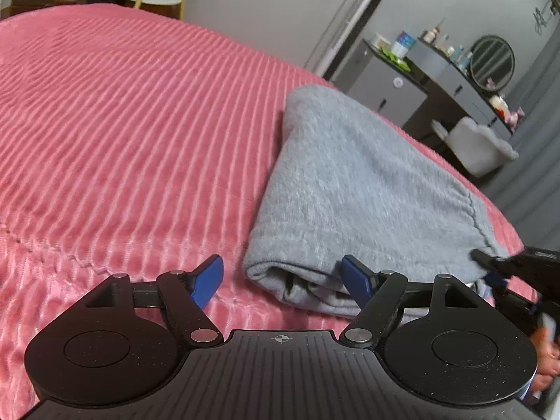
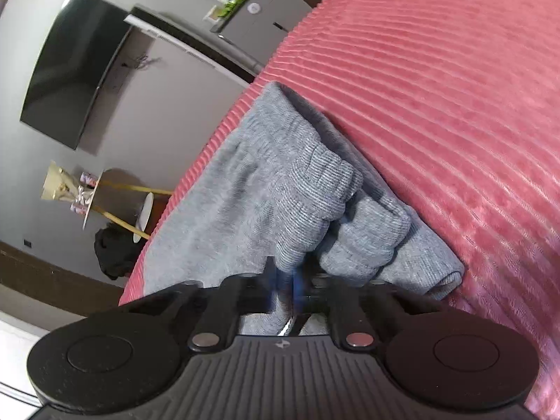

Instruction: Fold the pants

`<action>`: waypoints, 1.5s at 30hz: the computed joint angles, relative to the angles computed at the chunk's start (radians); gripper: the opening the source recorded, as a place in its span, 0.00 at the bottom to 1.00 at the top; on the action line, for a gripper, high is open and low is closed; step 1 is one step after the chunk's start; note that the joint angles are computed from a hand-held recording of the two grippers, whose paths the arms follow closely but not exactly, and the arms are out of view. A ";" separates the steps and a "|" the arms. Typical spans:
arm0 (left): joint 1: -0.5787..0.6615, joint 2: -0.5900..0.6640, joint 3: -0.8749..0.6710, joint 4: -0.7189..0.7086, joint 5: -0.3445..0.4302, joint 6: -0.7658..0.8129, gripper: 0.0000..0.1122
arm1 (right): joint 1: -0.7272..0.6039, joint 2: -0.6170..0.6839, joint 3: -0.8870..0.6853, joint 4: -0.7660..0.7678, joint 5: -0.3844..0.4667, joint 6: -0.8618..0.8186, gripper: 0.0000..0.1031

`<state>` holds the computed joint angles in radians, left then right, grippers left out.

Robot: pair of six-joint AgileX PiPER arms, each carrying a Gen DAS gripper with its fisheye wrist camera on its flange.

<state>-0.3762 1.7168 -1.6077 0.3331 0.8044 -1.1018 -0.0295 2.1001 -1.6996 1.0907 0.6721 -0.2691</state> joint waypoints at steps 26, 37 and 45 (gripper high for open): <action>-0.061 0.019 -0.008 0.136 0.078 -0.064 0.83 | 0.004 -0.134 0.217 -0.195 -0.150 -0.119 0.31; -0.145 0.062 -0.111 0.132 0.243 0.080 0.83 | 0.094 -0.236 0.296 -0.610 -0.174 0.128 0.82; -0.242 0.082 -0.190 0.222 0.403 0.067 0.84 | 0.139 -0.401 0.466 -0.762 -0.259 0.239 0.96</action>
